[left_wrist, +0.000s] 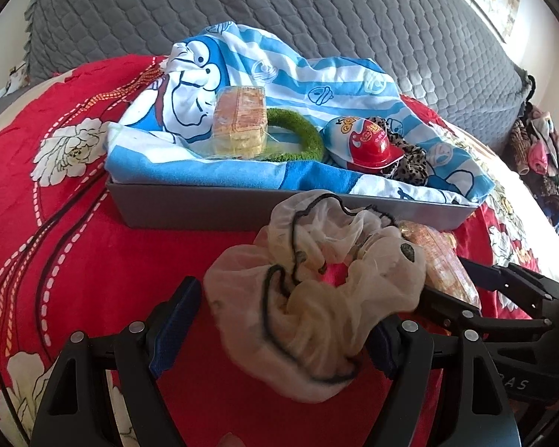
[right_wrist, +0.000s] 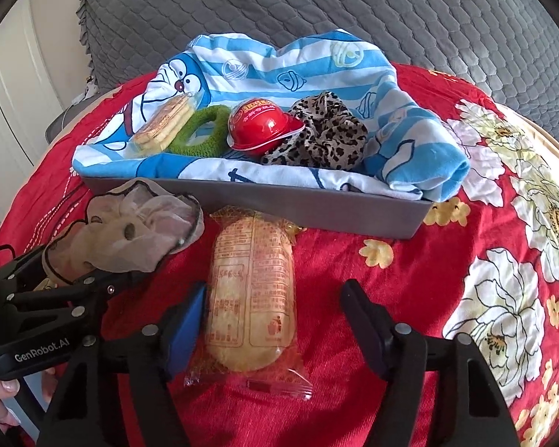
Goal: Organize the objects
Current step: 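Close the left gripper on the beige scrunchie while the right gripper closes on the bread packet, then lift the beige scrunchie and bread packet and carry both toward the grey tray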
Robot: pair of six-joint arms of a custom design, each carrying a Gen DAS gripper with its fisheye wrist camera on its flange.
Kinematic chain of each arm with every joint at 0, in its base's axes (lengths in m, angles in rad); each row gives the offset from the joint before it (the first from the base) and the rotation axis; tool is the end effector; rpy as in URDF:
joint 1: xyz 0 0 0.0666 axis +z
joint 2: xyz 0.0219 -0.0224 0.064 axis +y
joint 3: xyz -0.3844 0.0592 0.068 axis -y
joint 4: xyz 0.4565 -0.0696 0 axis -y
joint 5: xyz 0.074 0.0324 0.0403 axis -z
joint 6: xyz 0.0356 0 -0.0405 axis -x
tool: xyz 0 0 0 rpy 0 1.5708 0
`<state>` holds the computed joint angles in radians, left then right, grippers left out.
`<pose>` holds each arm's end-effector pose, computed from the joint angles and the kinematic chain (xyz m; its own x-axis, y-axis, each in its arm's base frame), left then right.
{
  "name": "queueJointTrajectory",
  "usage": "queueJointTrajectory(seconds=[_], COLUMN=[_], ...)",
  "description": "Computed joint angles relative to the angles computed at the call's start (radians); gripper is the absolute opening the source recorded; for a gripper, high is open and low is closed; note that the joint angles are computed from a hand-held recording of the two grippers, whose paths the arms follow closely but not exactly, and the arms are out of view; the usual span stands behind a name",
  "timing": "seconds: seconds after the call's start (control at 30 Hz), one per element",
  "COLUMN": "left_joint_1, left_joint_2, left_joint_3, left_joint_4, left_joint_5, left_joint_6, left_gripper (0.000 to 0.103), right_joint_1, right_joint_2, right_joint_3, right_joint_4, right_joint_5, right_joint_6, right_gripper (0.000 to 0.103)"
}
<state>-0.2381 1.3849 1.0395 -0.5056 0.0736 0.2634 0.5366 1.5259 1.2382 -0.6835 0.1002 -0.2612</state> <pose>0.5039 -0.1254 0.2839 -0.7790 -0.0781 -0.6221 0.0823 0.9709 -0.2250 0.4935 0.2890 0.2977 -0.8043 -0.1794 -0.5665 -0.2613 0.9630 0.0659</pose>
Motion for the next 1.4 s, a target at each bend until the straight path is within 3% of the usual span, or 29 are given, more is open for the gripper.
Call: queueJointTrajectory(seconds=[0.1,0.3,0.53,0.97,1.4], left_joint_1=[0.004,0.006,0.006,0.002,0.0], left_joint_2=[0.002,0.005,-0.005,-0.02,-0.06], left_joint_3=[-0.001,0.001,-0.004,-0.01,-0.015], left_joint_4=[0.01,0.015,0.026,0.022,0.004], left_joint_5=[0.017,0.03,0.053,0.055,0.041], left_joint_6=[0.003,-0.002,-0.015,-0.02,-0.013], left_gripper=[0.075,0.057,0.024,0.016,0.015], right_joint_1=[-0.001,-0.006,-0.008,-0.009,-0.004], right_joint_2=[0.005,0.007,0.007,0.009,-0.017], right_joint_3=[0.002,0.004,0.006,0.009,0.007], right_joint_4=[0.006,0.012,0.008,0.005,-0.001], right_joint_5=[-0.005,-0.018,-0.024,-0.029,-0.034], right_joint_6=[0.005,0.002,0.006,0.006,0.007], right_gripper=[0.056,0.049,0.045,0.04,0.04])
